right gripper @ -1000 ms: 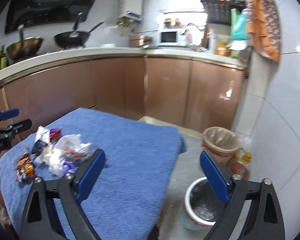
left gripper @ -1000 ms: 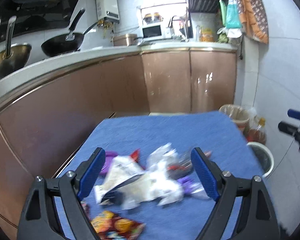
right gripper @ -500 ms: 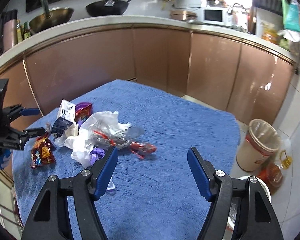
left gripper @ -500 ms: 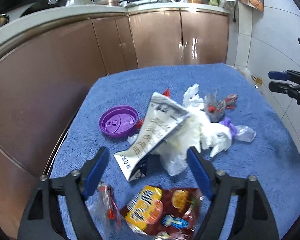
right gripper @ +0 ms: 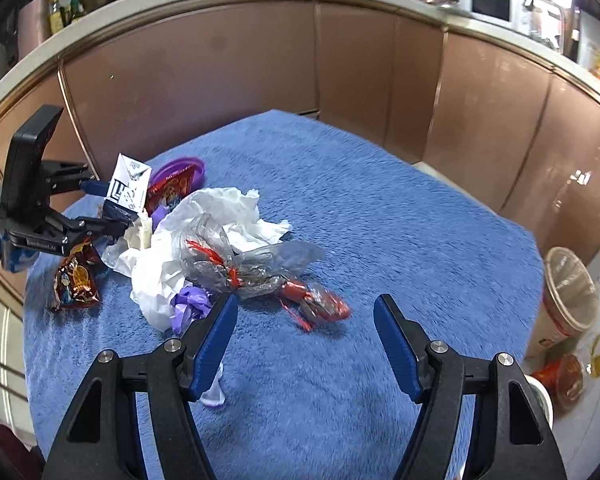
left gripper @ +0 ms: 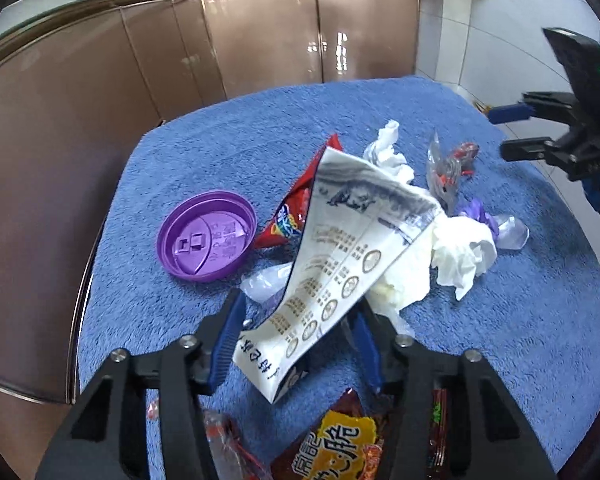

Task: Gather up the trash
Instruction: 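Grasp the white paper sleeve with the left tool while the right tool grasps the clear red-twist wrapper, then carry both items to the white bin and open both tools to drop them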

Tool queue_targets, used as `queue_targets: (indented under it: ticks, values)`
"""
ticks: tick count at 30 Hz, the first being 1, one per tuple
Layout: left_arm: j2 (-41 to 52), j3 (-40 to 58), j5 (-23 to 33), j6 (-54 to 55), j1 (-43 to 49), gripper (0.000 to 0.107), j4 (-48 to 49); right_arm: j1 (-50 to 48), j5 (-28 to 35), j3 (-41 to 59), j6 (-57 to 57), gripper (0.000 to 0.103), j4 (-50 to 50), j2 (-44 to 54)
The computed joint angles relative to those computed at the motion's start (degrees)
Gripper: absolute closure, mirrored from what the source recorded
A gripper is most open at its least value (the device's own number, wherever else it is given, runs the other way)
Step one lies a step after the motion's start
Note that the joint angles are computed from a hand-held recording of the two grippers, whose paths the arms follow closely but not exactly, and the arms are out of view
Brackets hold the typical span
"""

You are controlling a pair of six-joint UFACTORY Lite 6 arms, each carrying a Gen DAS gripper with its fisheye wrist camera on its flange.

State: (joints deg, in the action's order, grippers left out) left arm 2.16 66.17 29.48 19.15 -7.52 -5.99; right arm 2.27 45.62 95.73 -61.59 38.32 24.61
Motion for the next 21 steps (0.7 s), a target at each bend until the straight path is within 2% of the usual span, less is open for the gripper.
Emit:
queue_targets:
  ticks: [1, 5, 13, 15, 17, 19, 21]
  values:
    - [0.62, 0.58, 0.49, 1.45, 0.29, 0.066, -1.25, 0.67, 0.43, 2.32, 1.23, 0.035, -1.8, 1.9]
    - [1.88, 1.66, 0.95, 2.81, 0.34, 0.068, -2.14, 2.58, 3.28, 10.22, 3.62, 0.043, -5.85, 8.43]
    - [0.07, 0.06, 0.45, 1.8, 1.22, 0.08, -2.8, 4.88, 8.56, 22.33, 2.28, 0.049, -10.38, 18.63]
    - [-0.34, -0.3, 0.13, 1.24, 1.23, 0.081, -2.78, 5.19, 9.11, 23.77, 2.06, 0.054, -11.18, 20.09]
    - [-1.69, -1.16, -0.13, 0.38, 1.01, 0.081, -3.13, 5.7, 8.99, 24.33, 1.93, 0.071, -12.27, 21.14]
    - [-3.12, -1.92, -0.51, -1.78, 0.53, 0.082, -2.19, 5.81, 7.33, 21.87, 0.59, 0.083, -12.37, 20.15]
    - [-4.83, -2.59, -0.44, -2.77, 0.56, 0.082, -1.85, 5.12, 6.93, 20.01, -0.68, 0.088, -10.67, 18.94]
